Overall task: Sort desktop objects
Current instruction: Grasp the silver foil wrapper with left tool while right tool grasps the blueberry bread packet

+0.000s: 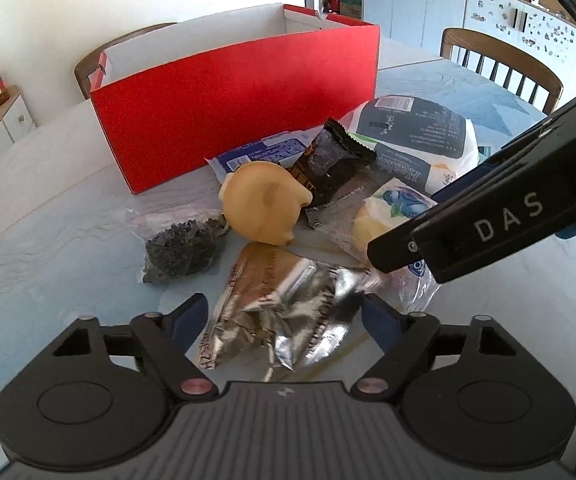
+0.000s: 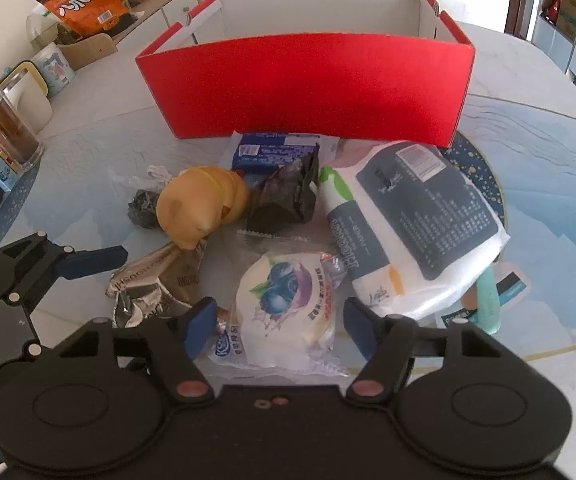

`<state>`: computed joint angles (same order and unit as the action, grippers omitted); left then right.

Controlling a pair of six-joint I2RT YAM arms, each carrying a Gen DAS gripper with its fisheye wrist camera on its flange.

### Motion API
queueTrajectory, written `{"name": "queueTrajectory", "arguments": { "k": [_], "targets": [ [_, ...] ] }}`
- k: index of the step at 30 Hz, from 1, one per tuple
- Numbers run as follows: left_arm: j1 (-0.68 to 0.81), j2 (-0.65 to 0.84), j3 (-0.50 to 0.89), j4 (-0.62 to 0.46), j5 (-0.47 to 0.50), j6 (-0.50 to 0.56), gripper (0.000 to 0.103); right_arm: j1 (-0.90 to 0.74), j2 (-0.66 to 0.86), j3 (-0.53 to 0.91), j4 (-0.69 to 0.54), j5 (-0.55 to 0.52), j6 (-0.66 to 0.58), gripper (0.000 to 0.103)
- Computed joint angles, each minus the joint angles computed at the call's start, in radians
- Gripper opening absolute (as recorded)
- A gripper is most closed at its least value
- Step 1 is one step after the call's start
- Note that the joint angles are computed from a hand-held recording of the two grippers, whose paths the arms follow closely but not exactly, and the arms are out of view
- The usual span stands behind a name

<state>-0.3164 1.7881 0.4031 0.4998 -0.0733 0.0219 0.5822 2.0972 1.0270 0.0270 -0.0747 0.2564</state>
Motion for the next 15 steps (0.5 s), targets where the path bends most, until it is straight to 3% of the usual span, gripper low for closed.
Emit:
{"name": "queueTrajectory", "arguments": {
  "k": [15],
  "targets": [
    [0.004, -0.044, 0.000, -0.070, -0.034, -0.025, 0.056, 0.015, 0.003, 0.013, -0.028, 0.009, 0.008, 0.051]
  ]
}}
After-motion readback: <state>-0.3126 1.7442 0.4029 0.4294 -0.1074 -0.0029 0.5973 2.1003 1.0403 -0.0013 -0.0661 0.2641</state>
